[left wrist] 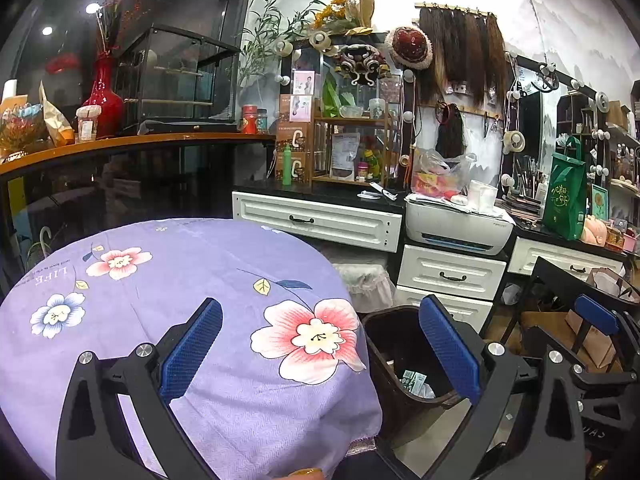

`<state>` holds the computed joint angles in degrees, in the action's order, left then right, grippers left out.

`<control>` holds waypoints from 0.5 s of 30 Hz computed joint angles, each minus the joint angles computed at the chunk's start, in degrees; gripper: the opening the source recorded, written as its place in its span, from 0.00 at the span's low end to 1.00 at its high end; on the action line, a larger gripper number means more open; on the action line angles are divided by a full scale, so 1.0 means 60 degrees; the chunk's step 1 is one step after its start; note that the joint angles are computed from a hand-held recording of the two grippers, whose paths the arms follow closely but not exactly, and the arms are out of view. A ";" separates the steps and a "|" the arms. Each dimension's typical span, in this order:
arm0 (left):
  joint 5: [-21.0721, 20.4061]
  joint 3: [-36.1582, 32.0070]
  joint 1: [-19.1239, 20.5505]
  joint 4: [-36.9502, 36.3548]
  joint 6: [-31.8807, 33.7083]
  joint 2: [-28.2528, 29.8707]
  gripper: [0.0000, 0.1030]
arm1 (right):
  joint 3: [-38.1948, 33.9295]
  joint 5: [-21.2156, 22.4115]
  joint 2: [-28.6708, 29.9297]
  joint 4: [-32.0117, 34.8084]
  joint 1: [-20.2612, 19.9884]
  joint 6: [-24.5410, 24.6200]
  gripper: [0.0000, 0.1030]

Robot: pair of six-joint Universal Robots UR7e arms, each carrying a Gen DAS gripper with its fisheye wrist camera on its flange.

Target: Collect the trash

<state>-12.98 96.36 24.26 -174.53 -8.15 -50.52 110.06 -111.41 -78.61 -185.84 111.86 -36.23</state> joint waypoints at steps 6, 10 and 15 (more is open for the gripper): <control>0.0020 -0.0022 0.0006 0.0006 0.0041 0.0039 0.95 | 0.0006 0.0026 0.0006 -0.0036 -0.0014 -0.0060 0.94; 0.0053 -0.0021 0.0000 0.0020 0.0028 0.0044 0.95 | 0.0014 0.0071 -0.0001 -0.0054 -0.0034 -0.0123 0.94; 0.0048 -0.0032 0.0002 -0.0059 0.0098 0.0063 0.95 | 0.0023 0.0050 0.0007 -0.0038 -0.0025 -0.0171 0.94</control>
<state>-12.69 96.16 24.28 -174.88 -7.56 -50.15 110.20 -111.12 -78.57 -186.07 111.70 -37.26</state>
